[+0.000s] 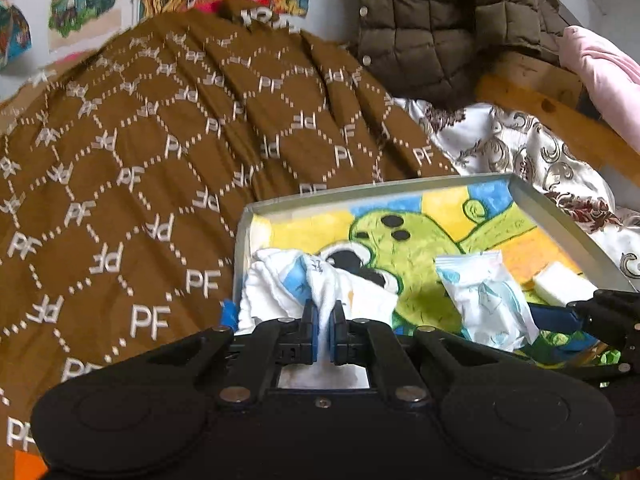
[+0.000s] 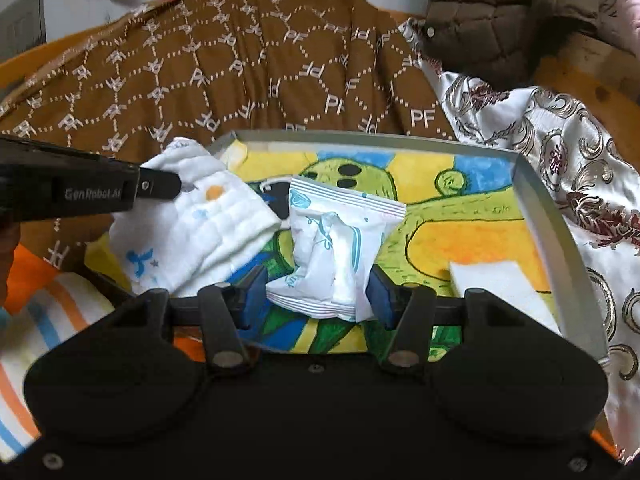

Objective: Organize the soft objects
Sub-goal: 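Carry the garment and packet in both grippers over the metal tray, then open both grippers to drop the garment and packet into the tray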

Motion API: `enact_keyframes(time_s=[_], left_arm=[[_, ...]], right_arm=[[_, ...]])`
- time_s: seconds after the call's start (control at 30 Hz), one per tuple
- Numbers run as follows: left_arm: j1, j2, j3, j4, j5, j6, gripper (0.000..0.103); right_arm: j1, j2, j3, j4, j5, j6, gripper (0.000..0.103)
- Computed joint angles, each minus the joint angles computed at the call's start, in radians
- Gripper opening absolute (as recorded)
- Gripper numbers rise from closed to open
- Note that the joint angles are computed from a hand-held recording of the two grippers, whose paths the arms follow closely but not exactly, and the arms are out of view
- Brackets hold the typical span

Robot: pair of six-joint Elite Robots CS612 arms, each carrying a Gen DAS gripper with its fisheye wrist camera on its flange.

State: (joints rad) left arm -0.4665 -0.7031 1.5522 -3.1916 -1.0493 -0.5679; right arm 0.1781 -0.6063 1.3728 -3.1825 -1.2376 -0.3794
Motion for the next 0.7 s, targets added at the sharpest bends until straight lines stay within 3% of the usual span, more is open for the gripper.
enact_keyframes(time_s=[0.13, 0.3, 0.4, 0.43, 0.63, 0.7], left_arm=[[0.006, 0.001, 0.006, -0.005, -0.010, -0.023, 0.008], [0.003, -0.007, 0.023, -0.026, 0.009, -0.020, 0.019], [-0.004, -0.014, 0.038, -0.054, 0.031, -0.008, 0.039], [-0.007, -0.017, 0.043, -0.063, 0.042, -0.007, 0.042], [-0.031, -0.041, 0.091, -0.141, 0.125, -0.017, 0.056], [-0.053, -0.048, 0.119, -0.206, 0.207, -0.026, 0.076]], right_arm=[[0.005, 0.013, -0.016, 0.006, -0.008, 0.016, 0.050], [0.004, 0.022, -0.029, -0.002, -0.005, 0.020, 0.057], [-0.002, 0.012, -0.012, -0.038, 0.005, 0.040, 0.067], [-0.004, 0.007, -0.007, -0.048, 0.009, 0.048, 0.074], [-0.018, -0.024, 0.045, -0.147, 0.044, 0.086, 0.087], [-0.027, -0.041, 0.074, -0.193, 0.063, 0.106, 0.093]])
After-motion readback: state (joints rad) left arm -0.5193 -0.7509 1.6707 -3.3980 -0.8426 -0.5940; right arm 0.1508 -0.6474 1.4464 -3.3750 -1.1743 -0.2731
